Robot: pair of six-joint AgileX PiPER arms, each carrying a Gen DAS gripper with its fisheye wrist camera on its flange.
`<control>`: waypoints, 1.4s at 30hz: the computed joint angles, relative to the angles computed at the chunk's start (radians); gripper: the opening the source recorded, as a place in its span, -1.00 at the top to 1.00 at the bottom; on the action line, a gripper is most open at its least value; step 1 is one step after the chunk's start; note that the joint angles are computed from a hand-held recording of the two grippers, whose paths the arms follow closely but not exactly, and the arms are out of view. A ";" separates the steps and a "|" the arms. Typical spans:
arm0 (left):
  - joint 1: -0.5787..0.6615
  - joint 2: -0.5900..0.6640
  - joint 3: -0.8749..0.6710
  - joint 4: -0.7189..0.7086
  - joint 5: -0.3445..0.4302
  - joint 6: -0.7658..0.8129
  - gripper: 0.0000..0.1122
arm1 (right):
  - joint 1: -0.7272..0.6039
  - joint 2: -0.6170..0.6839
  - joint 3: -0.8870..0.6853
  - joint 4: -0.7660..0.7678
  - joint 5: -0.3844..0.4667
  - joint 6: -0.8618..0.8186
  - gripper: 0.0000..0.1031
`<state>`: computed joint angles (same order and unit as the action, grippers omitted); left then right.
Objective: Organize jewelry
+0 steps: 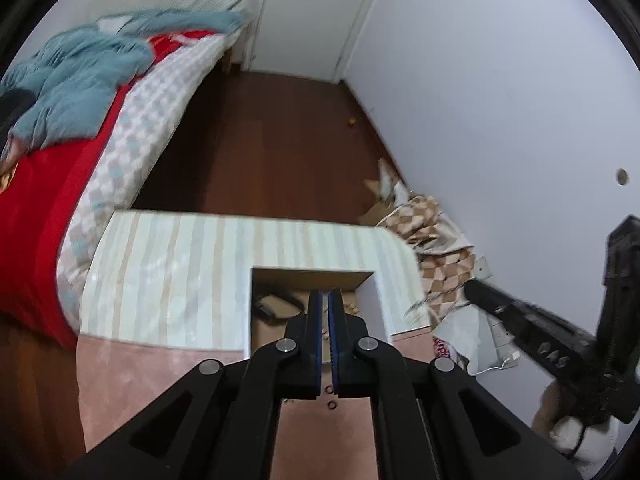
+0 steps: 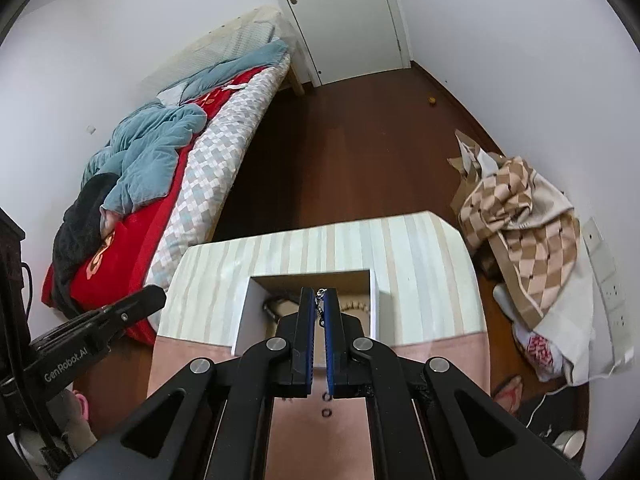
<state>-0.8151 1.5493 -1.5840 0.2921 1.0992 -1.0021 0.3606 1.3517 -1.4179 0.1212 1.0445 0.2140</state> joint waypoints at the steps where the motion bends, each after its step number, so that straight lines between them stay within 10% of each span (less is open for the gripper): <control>1: 0.002 -0.003 0.016 -0.004 0.005 -0.013 0.88 | 0.002 0.004 -0.003 0.001 -0.002 -0.001 0.91; 6: 0.002 -0.084 0.308 -0.041 -0.095 -0.159 -0.16 | 0.004 -0.048 0.099 -0.001 -0.046 0.019 0.91; 16: -0.043 -0.002 0.581 -0.158 -0.361 -0.285 -0.16 | -0.019 -0.232 0.517 -0.015 -0.162 0.100 0.91; 29: -0.148 0.239 0.395 -0.029 -0.288 -0.314 -0.12 | -0.132 -0.251 0.749 -0.064 -0.259 0.071 0.91; 31: -0.162 0.271 0.358 0.010 -0.260 -0.318 -0.01 | -0.149 -0.243 0.765 -0.057 -0.271 0.055 0.91; 33: -0.176 0.288 0.335 0.062 -0.241 -0.327 0.83 | -0.153 -0.236 0.773 -0.054 -0.277 0.050 0.91; 42: -0.208 0.089 0.483 0.074 -0.270 -0.411 0.84 | -0.151 -0.244 0.763 -0.033 -0.272 0.047 0.91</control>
